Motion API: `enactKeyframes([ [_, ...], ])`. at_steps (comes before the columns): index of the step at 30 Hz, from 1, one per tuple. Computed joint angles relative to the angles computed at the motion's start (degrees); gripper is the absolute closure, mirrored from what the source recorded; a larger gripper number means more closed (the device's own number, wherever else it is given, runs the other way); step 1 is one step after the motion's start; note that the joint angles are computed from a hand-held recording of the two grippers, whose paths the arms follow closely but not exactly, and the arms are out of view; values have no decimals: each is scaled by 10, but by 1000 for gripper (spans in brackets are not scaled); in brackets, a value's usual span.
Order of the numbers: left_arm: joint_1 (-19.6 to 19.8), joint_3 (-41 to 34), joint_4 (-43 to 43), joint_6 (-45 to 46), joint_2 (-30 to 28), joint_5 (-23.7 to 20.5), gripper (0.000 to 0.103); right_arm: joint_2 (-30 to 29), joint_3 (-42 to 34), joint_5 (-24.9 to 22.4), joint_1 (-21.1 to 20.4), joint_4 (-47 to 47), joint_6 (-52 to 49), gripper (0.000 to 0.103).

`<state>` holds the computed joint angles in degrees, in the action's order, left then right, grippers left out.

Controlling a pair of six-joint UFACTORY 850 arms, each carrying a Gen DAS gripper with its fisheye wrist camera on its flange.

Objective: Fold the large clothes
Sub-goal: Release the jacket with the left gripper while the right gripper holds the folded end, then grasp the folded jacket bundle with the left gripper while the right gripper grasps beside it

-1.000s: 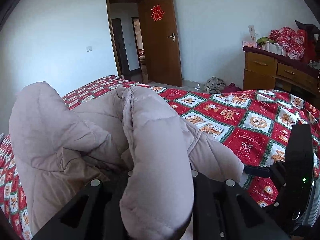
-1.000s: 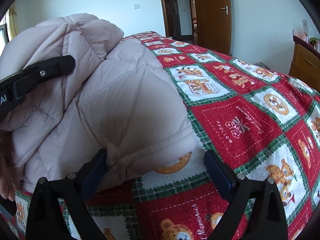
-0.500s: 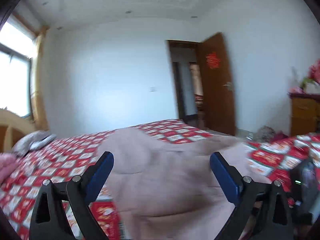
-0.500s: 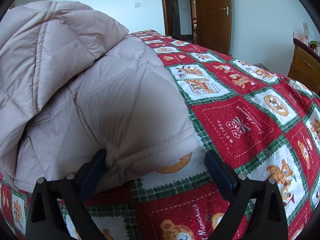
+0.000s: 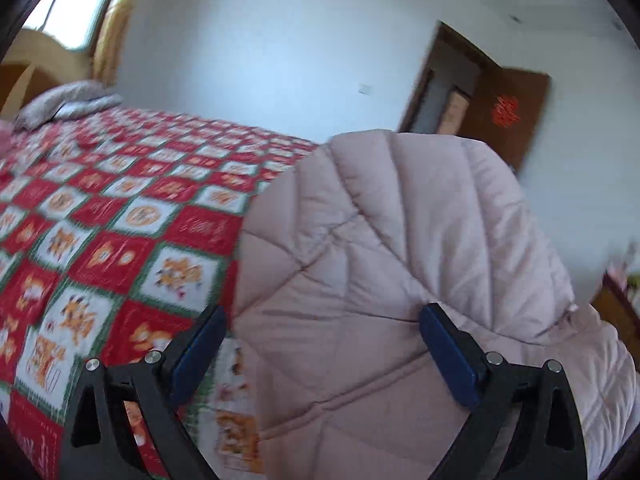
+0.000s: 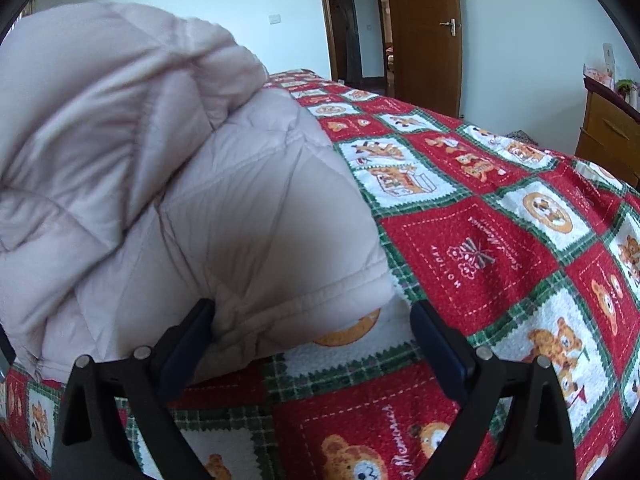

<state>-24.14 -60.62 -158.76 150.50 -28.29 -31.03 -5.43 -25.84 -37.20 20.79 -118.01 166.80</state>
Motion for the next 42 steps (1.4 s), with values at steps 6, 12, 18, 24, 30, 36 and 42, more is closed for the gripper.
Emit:
enactKeyframes([
  [6,-55,-35,178,-7,-15,19,5,68,52,-94,32,72,2,6],
  [12,-98,-63,165,66,-35,65,1,155,81,-124,16,175,-84,7],
  [18,-114,-28,44,181,-16,37,1,232,91,-73,-44,80,-37,8],
  [24,-88,18,-26,231,28,-29,1,124,-22,63,-99,-113,5,50],
  [30,-60,-22,-147,269,16,36,1,73,-78,64,-92,-62,-80,50],
  [36,-59,-62,-88,184,-25,82,1,56,-123,94,-110,-74,-125,31],
  [42,-71,-97,-57,149,-55,127,1,-35,-179,189,-179,-124,-94,29],
])
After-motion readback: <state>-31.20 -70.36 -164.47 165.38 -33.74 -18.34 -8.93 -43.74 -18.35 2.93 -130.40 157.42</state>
